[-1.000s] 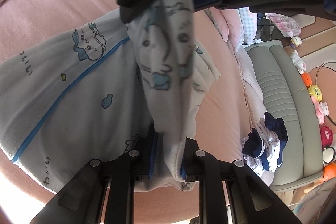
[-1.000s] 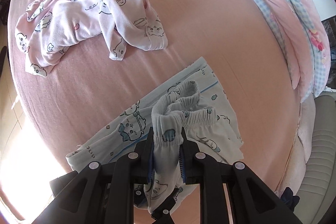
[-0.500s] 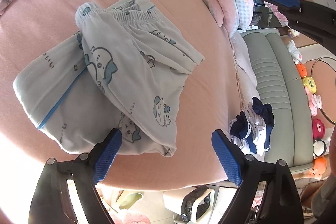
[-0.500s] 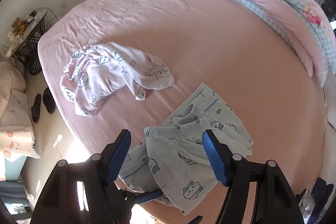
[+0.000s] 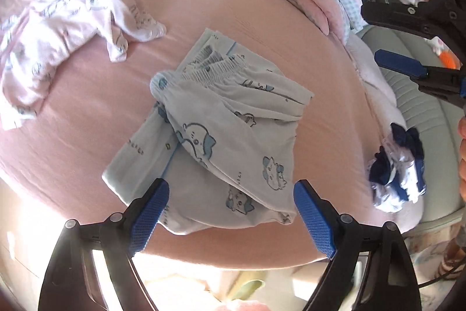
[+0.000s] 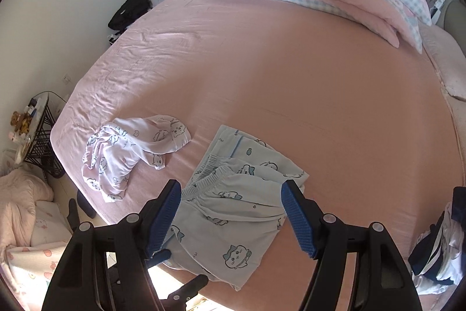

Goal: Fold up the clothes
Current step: 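Move both open tools over the folded pants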

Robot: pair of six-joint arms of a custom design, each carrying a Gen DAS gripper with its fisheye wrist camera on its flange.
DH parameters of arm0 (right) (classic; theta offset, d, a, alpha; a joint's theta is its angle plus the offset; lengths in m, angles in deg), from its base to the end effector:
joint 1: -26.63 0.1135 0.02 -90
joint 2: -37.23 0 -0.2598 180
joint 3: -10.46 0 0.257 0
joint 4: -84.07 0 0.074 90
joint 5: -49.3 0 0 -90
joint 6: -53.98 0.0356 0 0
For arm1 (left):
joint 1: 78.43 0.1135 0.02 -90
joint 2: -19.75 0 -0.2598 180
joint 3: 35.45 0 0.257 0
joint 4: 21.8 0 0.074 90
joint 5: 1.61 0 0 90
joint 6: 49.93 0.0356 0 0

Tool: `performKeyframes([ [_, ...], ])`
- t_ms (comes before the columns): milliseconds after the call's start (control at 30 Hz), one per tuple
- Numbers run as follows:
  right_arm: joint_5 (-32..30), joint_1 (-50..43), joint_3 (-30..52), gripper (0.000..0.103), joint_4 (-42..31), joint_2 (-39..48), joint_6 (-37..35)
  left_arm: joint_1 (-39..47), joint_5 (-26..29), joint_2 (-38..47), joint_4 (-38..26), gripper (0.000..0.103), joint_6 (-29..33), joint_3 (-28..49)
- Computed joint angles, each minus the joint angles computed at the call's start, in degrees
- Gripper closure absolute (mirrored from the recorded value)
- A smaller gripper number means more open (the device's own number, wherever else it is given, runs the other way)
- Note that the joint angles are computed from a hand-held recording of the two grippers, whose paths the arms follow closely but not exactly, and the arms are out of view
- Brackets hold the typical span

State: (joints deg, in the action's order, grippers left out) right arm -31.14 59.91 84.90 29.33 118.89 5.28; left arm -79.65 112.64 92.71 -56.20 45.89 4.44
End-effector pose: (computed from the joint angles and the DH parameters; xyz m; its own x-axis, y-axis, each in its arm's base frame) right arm 0.2445 0.1534 0.2420 -0.8684 0.2085 -0.4499 0.1295 0.9712 0.2001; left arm 0.1997 -0.0189 0.1233 -0.9008 0.1117 -0.4197 0.2695 0.9015 -0.3386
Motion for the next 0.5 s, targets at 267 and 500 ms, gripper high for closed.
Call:
performKeyframes([
  [267,-6.1,-5.9,-15.1,0.032,6.7,-4.3,2.5,-3.3,-12.6,-6.4,3.4,0.016,6.1,-1.4],
  [500,-13.9,-9.1,-27.5,0.032,16.9,-7.5,4.9,6.7,-5.5,9.6,0.1,0.015,10.0,9.7],
])
